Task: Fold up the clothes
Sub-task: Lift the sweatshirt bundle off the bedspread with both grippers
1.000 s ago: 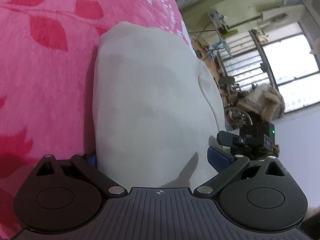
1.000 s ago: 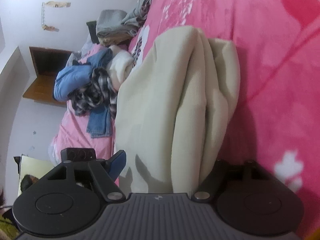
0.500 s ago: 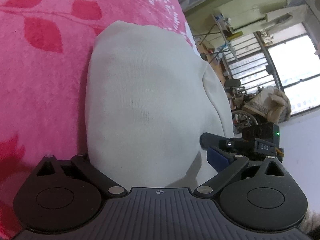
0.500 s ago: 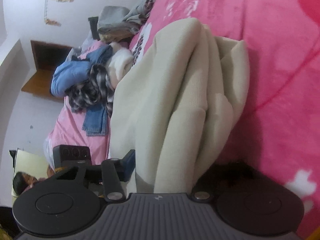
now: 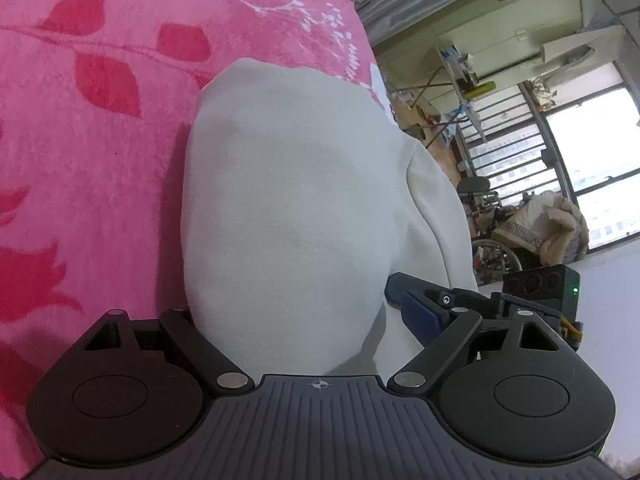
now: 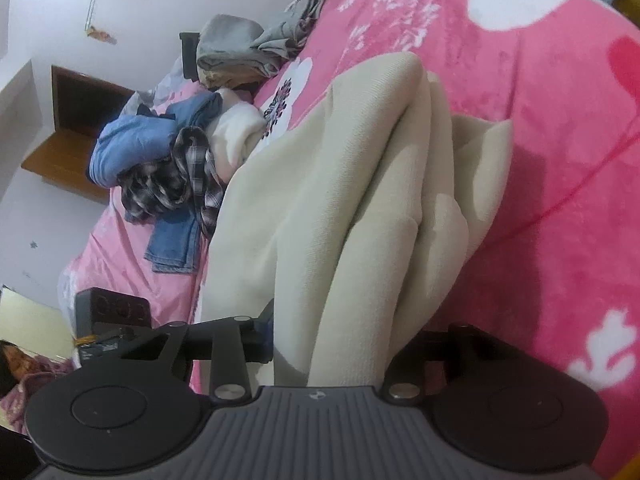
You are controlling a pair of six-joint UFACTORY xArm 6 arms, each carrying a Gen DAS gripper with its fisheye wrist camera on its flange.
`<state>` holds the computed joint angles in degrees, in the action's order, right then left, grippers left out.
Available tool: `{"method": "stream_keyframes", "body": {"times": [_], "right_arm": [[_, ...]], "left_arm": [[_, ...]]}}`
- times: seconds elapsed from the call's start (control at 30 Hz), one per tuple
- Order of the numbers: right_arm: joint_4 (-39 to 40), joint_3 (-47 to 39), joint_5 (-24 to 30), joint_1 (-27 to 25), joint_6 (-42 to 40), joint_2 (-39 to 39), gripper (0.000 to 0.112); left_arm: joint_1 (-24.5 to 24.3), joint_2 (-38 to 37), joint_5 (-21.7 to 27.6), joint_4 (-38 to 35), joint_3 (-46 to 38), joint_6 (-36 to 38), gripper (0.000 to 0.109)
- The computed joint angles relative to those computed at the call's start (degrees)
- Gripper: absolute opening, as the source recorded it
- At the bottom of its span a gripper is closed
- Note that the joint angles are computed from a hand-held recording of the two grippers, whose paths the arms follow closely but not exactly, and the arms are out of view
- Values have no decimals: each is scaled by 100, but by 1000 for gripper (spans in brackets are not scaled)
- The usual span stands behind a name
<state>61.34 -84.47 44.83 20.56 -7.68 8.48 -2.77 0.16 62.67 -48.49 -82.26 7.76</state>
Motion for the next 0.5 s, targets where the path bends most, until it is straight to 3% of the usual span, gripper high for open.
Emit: {"method": "stream_keyframes", "body": {"times": [0.5], "right_arm": [[-329,75,-596,292,-2,-455,42]], "left_arm": [[-25,-360,-427,-137,96,100,86]]}}
